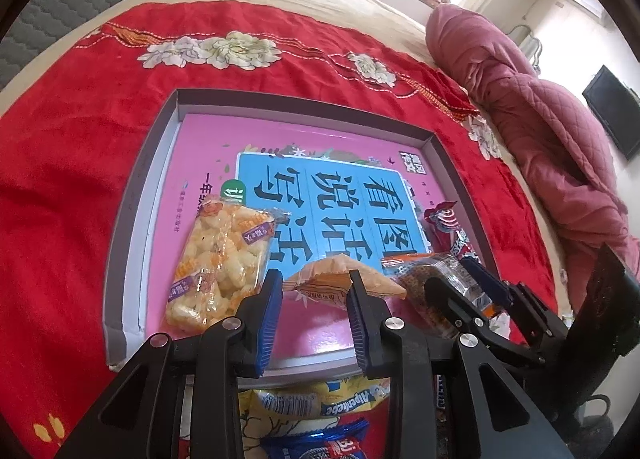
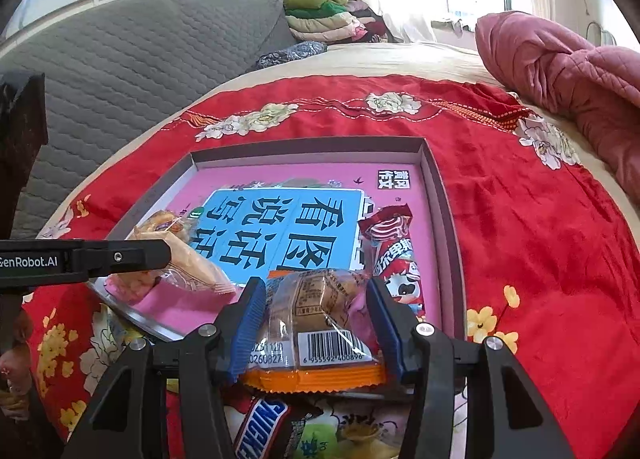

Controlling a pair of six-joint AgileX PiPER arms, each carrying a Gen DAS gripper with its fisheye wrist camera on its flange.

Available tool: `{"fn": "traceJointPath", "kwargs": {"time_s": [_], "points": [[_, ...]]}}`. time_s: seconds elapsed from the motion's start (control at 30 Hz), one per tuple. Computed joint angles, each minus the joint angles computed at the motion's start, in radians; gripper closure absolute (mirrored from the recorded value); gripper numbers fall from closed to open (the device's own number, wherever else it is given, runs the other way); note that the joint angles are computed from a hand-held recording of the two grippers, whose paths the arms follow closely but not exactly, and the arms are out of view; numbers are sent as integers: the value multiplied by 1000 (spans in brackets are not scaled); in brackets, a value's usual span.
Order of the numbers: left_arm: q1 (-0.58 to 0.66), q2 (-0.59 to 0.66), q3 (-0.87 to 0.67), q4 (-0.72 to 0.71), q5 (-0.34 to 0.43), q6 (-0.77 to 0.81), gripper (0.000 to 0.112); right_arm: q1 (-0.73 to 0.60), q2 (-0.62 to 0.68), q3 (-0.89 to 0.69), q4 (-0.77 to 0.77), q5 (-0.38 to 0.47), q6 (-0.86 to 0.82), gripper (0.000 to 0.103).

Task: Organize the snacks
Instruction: 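Carry the bread pack over the tray with right gripper while left drops tan pastry pack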

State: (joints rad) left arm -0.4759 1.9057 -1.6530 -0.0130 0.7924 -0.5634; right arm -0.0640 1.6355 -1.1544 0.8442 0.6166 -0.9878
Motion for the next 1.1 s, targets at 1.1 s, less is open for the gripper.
{"fn": "traceJointPath", "kwargs": {"time_s": [1.1], "points": [[-21,1,-2,-9,38,18,56,-97,-150,47,-59,61,29,50]]}}
